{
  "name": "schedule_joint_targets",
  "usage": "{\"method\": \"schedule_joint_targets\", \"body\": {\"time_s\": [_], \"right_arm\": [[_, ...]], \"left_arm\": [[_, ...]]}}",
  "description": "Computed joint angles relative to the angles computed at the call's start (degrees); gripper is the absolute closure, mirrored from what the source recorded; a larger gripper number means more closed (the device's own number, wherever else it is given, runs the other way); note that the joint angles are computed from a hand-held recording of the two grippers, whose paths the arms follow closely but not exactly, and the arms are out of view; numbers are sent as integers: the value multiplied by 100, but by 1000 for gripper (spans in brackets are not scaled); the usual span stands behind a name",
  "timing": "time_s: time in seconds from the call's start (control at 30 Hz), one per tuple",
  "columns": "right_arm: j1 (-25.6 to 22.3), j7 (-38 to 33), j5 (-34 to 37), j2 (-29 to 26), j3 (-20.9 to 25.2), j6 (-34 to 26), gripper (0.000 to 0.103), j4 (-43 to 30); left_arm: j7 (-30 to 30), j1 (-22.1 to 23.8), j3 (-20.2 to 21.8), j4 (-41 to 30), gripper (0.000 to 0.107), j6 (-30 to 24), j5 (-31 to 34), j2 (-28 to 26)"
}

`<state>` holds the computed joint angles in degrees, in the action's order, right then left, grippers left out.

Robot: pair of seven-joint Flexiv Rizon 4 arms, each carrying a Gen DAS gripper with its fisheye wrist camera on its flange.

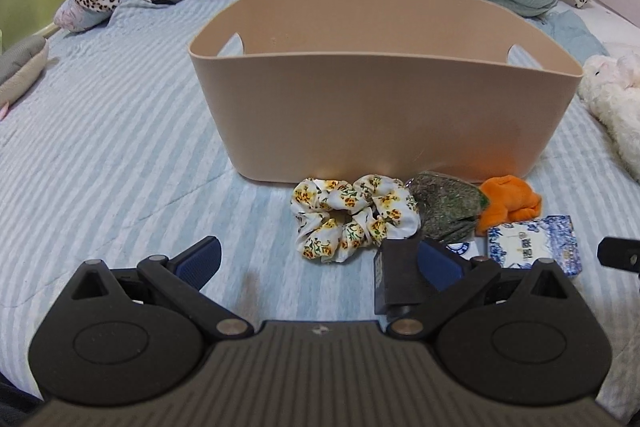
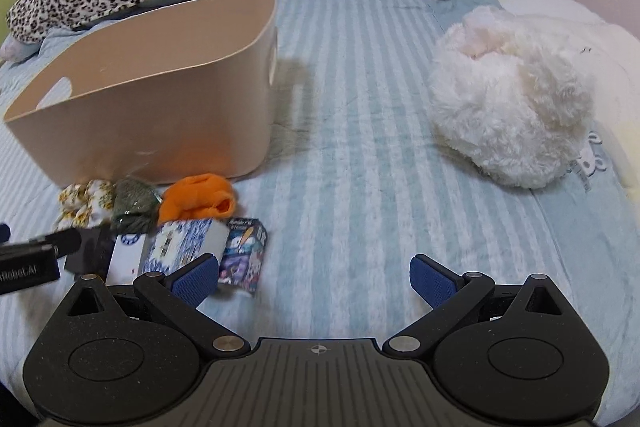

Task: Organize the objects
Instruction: 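Grasp the black box with the left tool while the right tool grasps the cartoon box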

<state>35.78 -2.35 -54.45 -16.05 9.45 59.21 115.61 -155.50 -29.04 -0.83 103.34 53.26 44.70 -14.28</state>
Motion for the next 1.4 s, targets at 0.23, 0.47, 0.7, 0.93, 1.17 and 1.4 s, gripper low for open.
{"method": "schedule_joint_targets", "body": {"time_s": [0.23,0.47,0.7,0.93,1.17,1.4], "right_arm": [[-27,-346,431,-311,-15,46,0,-262],[104,-495,567,-437,-119,36,0,-328],[131,-735,406,-567,-148,397,3,-413],[220,-593,514,-601,-295,608,11,-385],[191,-708,682,-580,-202,152,16,-418],[271,-810,445,-617,-274,293,25,-408]], "left_arm": [[202,81,39,-46,4,235,-219,-177],[629,116,76,76,4,566,-603,-212],[790,163,136,248,4,832,-966,-229],[911,127,195,319,4,993,-1043,-233],[800,-64,307,163,4,729,-711,-265],[1249,279,45,422,4,1025,-1184,-230]]}}
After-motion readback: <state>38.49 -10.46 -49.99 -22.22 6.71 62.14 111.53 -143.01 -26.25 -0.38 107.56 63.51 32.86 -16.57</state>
